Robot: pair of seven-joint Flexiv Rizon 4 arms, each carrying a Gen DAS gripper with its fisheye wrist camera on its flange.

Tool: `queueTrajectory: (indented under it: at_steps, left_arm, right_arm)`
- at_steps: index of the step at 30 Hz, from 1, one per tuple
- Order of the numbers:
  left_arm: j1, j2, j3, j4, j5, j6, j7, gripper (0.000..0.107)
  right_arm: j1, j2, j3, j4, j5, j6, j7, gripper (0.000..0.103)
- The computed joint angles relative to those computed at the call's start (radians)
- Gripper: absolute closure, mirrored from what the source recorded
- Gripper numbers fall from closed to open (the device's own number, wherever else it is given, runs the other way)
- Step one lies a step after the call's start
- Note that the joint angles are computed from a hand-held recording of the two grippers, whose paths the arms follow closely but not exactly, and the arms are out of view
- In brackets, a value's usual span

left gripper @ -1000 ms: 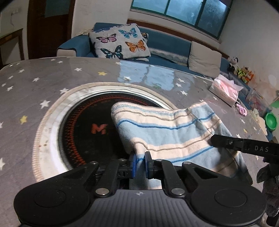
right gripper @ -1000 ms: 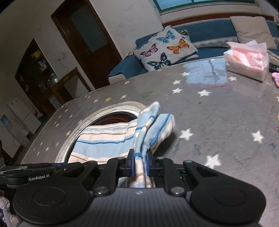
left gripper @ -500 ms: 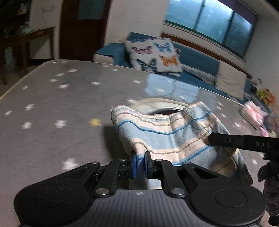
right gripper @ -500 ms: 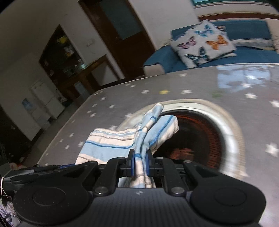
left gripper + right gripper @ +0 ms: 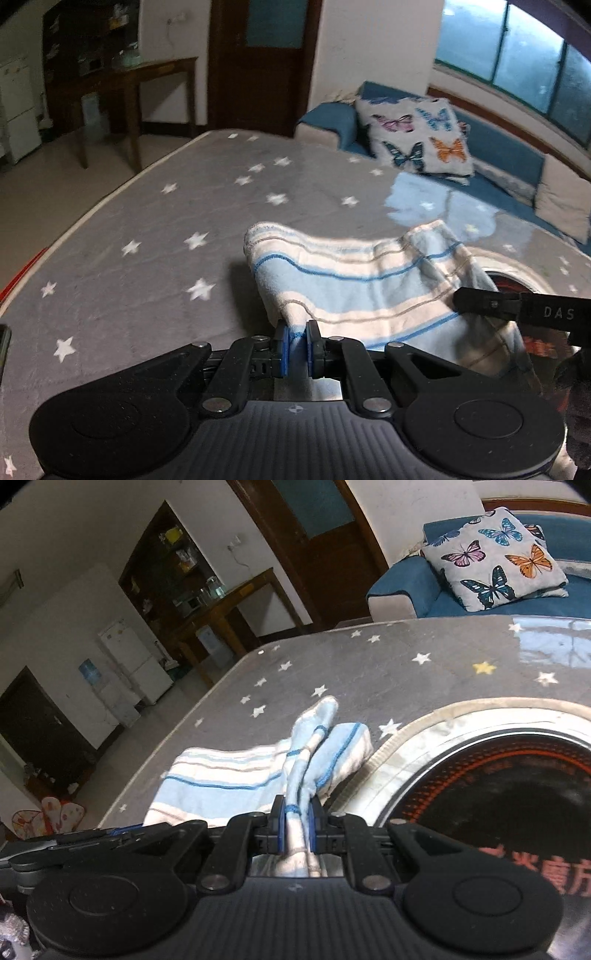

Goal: Fold clothes

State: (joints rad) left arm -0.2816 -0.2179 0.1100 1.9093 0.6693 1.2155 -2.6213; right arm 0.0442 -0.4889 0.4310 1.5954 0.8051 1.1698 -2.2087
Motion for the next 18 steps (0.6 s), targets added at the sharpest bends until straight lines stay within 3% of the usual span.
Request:
queueTrajectory:
  at_steps: [9,13,18]
  left_arm:
    - [-0.003,-0.002,-0.001,0.014,0.006,-0.029,0.003,0.089]
    - [-0.009,-0.003,0.002,0.004,0.033,-0.061,-0.018,0.067]
    - [-0.002,-0.001,-0.003,-0.002,0.04,-0.092,-0.033,0.054]
  right_arm:
    - [0.087,0.009,-0.045,0.079,-0.189,0.129,0.102,0.08]
    - [0.068,0.023,-0.008,0.113,-0.251,0.196,0.09,0.08]
    - [0.026,0.004,0.058,0.093,-0.284,0.194,0.039,0.08]
